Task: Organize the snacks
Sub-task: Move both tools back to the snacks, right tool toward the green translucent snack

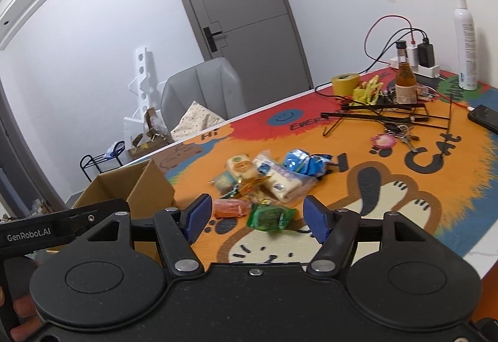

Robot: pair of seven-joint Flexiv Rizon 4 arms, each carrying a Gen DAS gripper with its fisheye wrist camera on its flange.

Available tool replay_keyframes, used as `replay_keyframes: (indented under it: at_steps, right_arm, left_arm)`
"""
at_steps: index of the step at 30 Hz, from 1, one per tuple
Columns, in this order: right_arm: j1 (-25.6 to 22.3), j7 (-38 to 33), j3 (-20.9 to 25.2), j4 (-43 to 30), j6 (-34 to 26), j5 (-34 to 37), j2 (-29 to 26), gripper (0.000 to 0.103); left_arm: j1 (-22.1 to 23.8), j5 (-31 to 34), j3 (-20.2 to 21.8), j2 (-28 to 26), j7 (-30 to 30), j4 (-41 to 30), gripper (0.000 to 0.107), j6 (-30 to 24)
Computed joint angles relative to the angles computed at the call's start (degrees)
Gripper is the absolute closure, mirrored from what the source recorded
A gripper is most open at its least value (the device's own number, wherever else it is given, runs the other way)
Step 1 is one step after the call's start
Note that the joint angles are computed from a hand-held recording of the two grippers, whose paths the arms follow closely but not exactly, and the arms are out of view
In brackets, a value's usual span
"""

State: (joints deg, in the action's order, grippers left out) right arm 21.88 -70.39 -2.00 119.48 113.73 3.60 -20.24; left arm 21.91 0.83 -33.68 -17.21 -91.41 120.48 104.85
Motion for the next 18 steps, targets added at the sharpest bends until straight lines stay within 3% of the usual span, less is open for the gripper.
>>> replay_keyframes:
  at_steps: [3, 10, 14, 18]
  right_arm:
    - [-1.9, 0.8, 1.2, 0.0, 0.3, -0.8, -0.6, 0.037]
    - [-8.3, 4.8, 6.0, -0.9, 1.5, -6.0, -3.2, 0.039]
    - [-12.9, 8.2, 9.4, -2.3, 1.9, -11.1, -5.7, 0.039]
    - [-17.9, 12.3, 13.1, -4.3, 2.4, -17.7, -9.1, 0.039]
  left_arm:
    - [-4.4, -0.6, 3.6, -1.0, 0.5, -1.5, 0.020, 0.0]
    - [-9.9, -3.4, 7.3, -3.7, 2.4, -4.7, 0.022, -2.1]
    - [-16.3, -5.4, 13.4, -5.1, 3.7, -7.0, 0.025, -2.3]
    - [-23.4, -8.2, 20.7, -6.5, 4.2, -9.4, 0.039, -4.2]
